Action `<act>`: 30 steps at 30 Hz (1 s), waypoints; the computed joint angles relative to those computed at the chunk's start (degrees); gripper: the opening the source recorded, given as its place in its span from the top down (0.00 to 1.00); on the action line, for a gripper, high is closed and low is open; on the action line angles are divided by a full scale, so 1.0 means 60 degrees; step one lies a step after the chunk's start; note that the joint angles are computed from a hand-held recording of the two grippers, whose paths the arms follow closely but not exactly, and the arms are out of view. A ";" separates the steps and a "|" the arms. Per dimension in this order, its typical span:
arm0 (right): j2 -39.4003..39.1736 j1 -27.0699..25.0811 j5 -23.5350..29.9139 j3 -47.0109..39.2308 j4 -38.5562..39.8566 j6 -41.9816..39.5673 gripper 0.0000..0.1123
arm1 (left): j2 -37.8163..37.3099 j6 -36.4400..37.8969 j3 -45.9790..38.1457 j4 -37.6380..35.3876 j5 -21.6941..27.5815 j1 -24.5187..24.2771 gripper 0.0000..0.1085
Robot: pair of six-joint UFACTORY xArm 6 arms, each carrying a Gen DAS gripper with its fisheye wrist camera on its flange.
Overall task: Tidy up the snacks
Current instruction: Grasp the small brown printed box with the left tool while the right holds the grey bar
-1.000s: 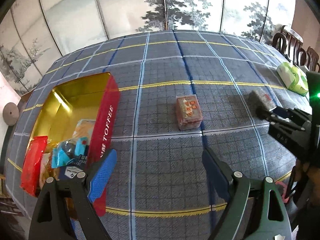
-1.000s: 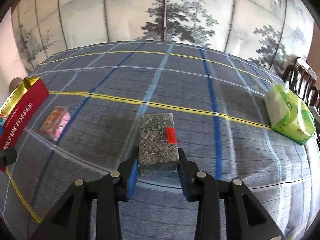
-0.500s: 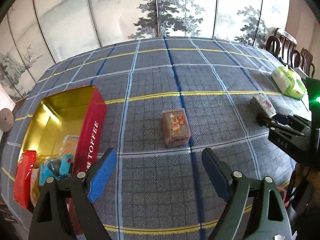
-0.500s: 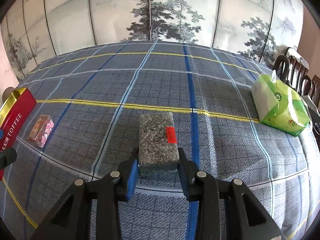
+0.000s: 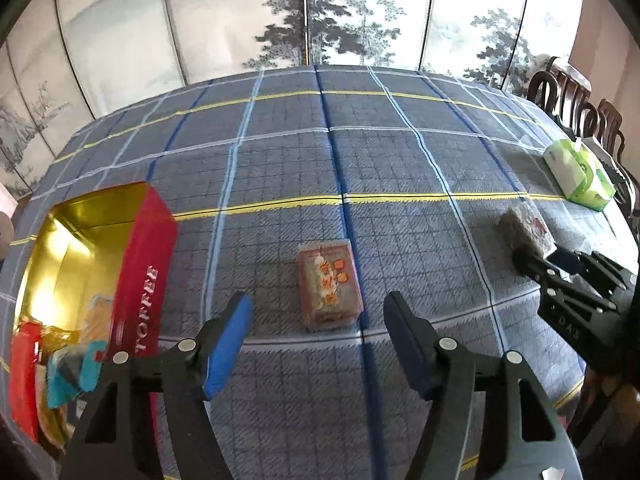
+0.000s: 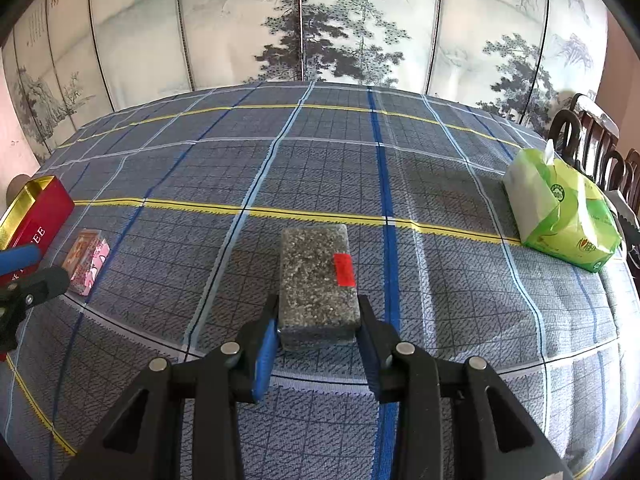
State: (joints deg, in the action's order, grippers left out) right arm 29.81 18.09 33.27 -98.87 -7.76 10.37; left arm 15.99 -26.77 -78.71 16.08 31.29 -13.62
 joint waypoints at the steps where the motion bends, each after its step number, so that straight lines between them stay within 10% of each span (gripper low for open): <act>1: 0.0002 0.0007 0.0003 -0.0001 -0.0019 0.0018 0.67 | 0.0072 0.0052 -0.0079 -0.0107 0.0030 -0.0003 0.44; 15: -0.0003 0.0000 -0.0003 0.0005 -0.0003 0.0001 0.67 | 0.0642 0.0520 -0.0484 -0.0891 0.0244 0.0062 0.73; 30: -0.0005 -0.0001 -0.0003 0.0006 0.0003 -0.0005 0.67 | 0.0108 0.0319 0.0144 -0.0741 0.0200 0.0055 0.75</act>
